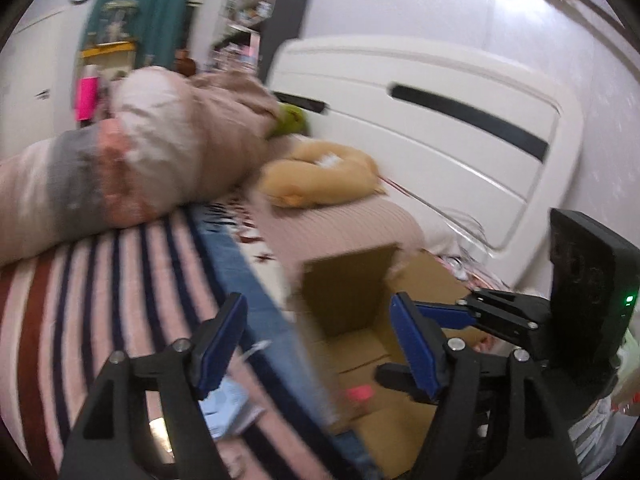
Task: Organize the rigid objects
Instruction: 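Move the right gripper back and close it on the blue square device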
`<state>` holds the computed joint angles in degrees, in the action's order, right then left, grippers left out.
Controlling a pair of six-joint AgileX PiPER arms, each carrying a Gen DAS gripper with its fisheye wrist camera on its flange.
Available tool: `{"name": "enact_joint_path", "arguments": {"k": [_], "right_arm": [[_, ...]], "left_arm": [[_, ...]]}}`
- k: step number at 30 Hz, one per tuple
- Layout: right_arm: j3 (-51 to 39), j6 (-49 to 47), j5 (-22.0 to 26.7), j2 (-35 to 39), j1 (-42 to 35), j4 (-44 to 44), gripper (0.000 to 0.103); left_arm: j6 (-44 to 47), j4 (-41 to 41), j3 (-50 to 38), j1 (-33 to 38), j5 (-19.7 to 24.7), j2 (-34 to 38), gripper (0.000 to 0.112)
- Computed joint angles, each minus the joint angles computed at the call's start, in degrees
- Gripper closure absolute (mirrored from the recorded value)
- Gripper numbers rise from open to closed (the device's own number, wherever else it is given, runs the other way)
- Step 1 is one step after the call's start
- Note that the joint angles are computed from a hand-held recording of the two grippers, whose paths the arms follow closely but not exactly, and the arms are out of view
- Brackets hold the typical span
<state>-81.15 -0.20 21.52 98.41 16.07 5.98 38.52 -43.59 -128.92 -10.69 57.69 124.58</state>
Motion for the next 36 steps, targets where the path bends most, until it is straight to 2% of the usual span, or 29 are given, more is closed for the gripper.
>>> {"name": "enact_joint_path", "arguments": {"k": [5, 8, 13, 15, 18, 22, 26, 30, 33, 36], "right_arm": [[-12.45, -1.88, 5.32, 8.38, 5.45, 1.34, 0.047], [-22.45, -2.46, 10.6, 16.35, 8.13, 2.97, 0.047], [-34.41, 1.2, 16.63, 27.87, 10.41, 3.2, 0.046], [-38.02, 6.09, 18.65, 32.14, 10.86, 0.12, 0.046], [-37.14, 13.72, 18.74, 34.18, 10.46, -5.11, 0.046], [-28.99, 17.97, 15.5, 31.38, 8.51, -6.75, 0.046], [-23.09, 24.51, 14.89, 28.29, 9.23, -16.82, 0.046], [-19.38, 26.31, 14.57, 25.84, 8.69, -17.77, 0.046], [-21.23, 25.62, 15.98, 26.87, 9.11, -17.65, 0.04], [-25.32, 27.51, 17.28, 29.57, 10.28, -20.32, 0.03]], "left_arm": [[6.01, -4.5, 13.15, 8.93, -7.1, -6.23, 0.033], [8.28, -5.65, 18.24, 12.87, -10.15, -7.47, 0.032], [12.12, -8.86, 25.0, 18.76, -12.39, -6.92, 0.032], [13.05, -10.11, 27.24, 20.31, -13.0, -6.47, 0.032], [14.49, -11.89, 29.42, 21.81, -12.78, -5.62, 0.032], [15.49, -12.81, 31.23, 22.19, -13.0, -4.91, 0.032], [15.05, -12.63, 31.52, 21.8, -12.79, -4.13, 0.032], [14.61, -12.57, 30.69, 21.41, -12.14, -3.49, 0.032], [14.55, -12.48, 30.55, 21.22, -11.94, -3.31, 0.032], [14.72, -12.22, 30.72, 21.23, -11.99, -3.39, 0.032]]}}
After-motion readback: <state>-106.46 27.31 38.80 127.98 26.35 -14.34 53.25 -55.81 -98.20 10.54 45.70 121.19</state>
